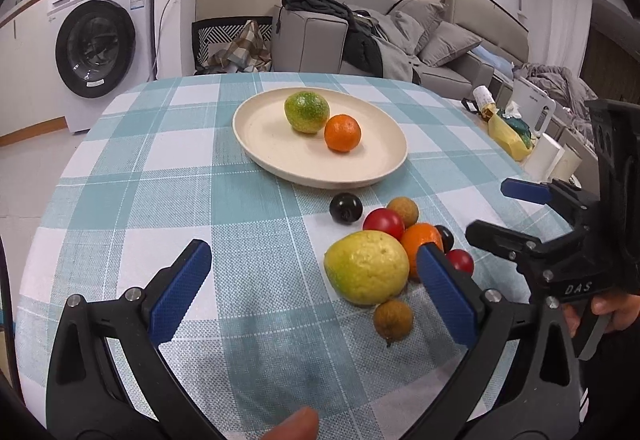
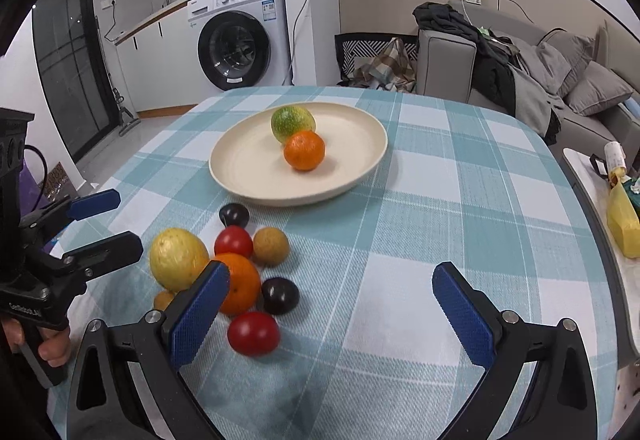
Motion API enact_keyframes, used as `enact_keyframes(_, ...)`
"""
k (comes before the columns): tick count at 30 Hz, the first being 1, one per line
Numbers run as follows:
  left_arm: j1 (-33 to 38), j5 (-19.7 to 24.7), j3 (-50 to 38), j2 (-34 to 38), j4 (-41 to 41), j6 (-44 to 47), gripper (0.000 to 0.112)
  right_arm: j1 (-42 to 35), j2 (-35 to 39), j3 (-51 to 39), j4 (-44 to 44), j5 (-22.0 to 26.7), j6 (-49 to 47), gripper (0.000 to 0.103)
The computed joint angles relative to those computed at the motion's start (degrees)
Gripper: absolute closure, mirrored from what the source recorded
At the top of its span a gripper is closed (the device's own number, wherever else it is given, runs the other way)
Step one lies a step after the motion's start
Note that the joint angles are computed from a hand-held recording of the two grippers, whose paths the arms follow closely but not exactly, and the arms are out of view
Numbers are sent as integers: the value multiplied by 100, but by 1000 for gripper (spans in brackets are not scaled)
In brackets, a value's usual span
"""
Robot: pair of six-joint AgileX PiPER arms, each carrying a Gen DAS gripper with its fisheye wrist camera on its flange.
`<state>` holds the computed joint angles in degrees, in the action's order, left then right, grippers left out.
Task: Organize fruits
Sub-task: 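Withdraw both tools from the plate back toward the fruit cluster, then grasp the red tomato with the right tool while the left tool grasps another yellow fruit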
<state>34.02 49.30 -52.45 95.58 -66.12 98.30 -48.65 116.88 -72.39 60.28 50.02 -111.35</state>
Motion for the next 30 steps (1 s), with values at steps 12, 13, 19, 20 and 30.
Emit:
enact_keyframes(12,-179,-111,-88,237,101,-107,11,-194,73,159,-563,255,18,0)
enact_keyframes(13,-180,-93,-98,249,100,-104,11,-180,93,133,-648,265,102,0)
enact_keyframes(19,-194,-47,-170,319,187,-191,11,-143,261,-109,-1032,624,462,15)
enact_keyframes(20,-210,-55,-195,338,224,-242,11,-126,259,-88,-1056,608,447,21)
enact_keyframes(30,-310,-106,-247,392,348,-334,11,-82,273,-24,-1266,909,336,46)
